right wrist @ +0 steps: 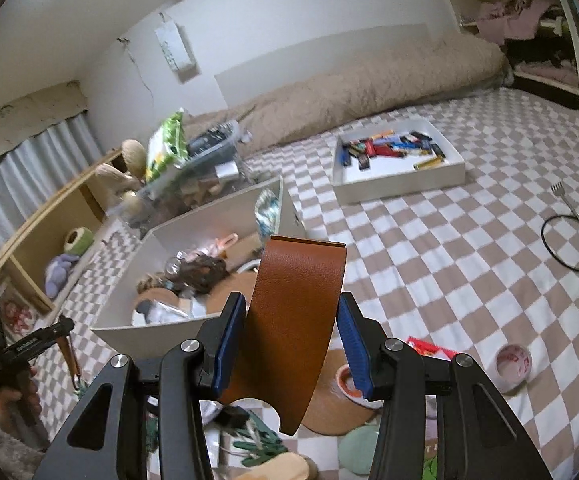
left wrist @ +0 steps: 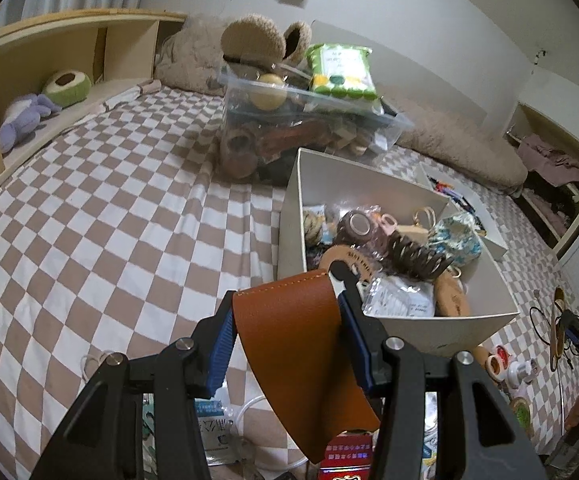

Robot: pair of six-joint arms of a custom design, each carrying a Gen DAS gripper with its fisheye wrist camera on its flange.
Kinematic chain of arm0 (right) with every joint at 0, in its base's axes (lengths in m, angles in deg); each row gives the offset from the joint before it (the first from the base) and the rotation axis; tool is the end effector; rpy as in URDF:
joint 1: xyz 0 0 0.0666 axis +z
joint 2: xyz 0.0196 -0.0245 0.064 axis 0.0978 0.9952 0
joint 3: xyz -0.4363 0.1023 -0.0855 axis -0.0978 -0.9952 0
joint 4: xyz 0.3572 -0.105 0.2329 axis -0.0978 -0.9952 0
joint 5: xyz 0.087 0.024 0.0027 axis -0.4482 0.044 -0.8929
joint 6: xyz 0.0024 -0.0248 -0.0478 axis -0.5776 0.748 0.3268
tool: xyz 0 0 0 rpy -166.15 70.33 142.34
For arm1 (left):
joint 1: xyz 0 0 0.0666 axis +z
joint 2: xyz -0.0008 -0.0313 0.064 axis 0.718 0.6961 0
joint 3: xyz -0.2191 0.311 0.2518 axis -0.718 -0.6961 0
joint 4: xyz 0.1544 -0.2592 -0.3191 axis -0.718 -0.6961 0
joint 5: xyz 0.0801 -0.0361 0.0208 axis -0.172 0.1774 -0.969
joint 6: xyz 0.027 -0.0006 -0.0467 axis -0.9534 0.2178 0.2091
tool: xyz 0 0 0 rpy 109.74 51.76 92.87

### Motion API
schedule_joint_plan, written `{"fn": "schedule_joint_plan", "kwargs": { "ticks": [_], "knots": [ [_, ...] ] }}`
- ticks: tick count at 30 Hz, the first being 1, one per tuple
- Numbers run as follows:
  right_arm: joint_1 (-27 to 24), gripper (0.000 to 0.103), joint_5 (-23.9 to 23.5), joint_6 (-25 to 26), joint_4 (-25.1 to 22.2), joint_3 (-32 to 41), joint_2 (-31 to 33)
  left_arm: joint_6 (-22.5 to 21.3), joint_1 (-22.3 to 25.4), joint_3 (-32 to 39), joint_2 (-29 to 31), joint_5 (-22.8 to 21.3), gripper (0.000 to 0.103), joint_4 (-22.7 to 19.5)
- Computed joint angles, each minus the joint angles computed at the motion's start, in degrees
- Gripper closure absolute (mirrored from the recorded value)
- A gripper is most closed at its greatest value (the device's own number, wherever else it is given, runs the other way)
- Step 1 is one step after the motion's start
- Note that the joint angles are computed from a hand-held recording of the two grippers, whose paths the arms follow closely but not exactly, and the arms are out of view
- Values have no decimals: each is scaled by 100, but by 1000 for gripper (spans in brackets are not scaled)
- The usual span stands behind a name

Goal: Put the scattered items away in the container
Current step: 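Lift the brown leather strip with the left gripper while the right gripper also clamps it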

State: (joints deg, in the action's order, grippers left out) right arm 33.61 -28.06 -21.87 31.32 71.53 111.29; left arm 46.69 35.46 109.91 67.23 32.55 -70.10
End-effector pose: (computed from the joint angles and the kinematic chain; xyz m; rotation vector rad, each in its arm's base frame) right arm 0.5539 0.2832 0.4581 0.3063 2.1595 0.3490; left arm 0.6121 -0.1133 0.4659 -0.1468 2.3083 -0.2601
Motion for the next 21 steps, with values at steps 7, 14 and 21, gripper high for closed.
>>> {"fn": "schedule_joint_plan", "kwargs": {
  "ticks": [7,14,21],
  "knots": [
    [41,55,-74,223,161,227,53,-190,-108,114,-36,-104,53,98],
    [92,55,29,598,149,548,137,-321,-245,380,-17,-154,53,133],
    [146,55,151,1098,197,1100,339,-504,-434,951,165,-343,53,190]
  ]
}}
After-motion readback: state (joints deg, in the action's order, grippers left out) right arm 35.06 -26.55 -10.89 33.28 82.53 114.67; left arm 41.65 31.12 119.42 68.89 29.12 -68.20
